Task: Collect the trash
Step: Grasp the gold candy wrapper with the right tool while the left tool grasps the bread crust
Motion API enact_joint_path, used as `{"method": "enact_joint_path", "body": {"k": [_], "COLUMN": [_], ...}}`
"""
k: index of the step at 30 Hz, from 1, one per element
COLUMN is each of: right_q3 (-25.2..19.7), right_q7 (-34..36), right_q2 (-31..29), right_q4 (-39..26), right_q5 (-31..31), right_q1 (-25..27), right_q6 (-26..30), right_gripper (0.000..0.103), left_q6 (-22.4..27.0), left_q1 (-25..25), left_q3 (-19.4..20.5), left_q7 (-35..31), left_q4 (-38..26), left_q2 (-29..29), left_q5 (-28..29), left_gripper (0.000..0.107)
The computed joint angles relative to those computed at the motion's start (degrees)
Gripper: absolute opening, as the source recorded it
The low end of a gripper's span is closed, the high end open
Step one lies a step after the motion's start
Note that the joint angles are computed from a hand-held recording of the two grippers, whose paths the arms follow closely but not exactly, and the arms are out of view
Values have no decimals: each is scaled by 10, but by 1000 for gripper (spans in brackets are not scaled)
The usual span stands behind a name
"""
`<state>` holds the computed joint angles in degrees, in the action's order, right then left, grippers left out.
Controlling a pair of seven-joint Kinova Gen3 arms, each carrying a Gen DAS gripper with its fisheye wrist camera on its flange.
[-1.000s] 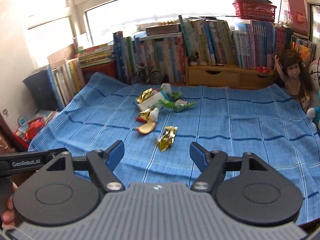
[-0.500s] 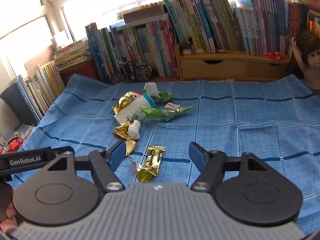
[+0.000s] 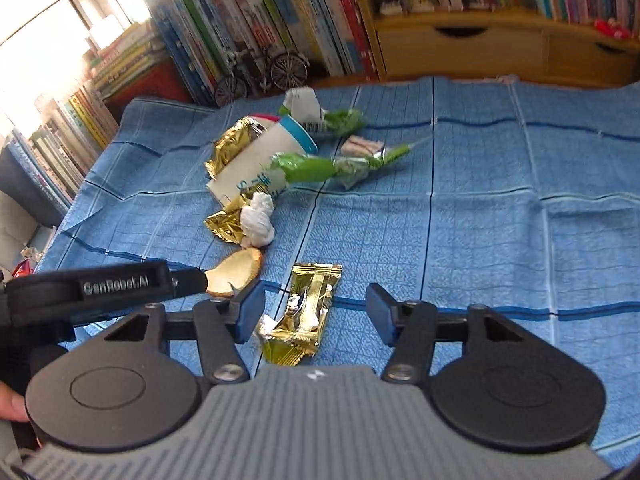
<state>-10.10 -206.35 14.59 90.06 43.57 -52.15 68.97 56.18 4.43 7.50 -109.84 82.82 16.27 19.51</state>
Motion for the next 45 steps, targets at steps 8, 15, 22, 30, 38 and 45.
{"method": "enact_joint_path", "body": {"k": [8,15,22,30,38,45], "right_q3": [9,14,20,29,30,30], "right_q7": [30,54,99,122,112,102], "right_q2": [4,5,17,28,23,21], "right_q4": [24,32,26,15,22,20], "right_q5": [-29,-49,-50,-48,-44,-34], "right_q1": [37,47,48,41,39,35], "right_q6": [-68,-94,-105,-89,-90,-77], "right_gripper": [68,68,68,34,32,31], "left_q6": [12,27,48,79,65,54], "left_q1": [24,46,69,66,66,61], "left_q3": [4,10,7,15,13,13], "left_q7": [44,53,71,64,47,44], "left_q4": [-45,-66,-98,-119,-105,-89], "left_q2": [47,69,88,101,82,66], "left_q5": [-23,-48,-75,-69,-65,-57], "left_gripper": [53,55,72,53,39,35]}}
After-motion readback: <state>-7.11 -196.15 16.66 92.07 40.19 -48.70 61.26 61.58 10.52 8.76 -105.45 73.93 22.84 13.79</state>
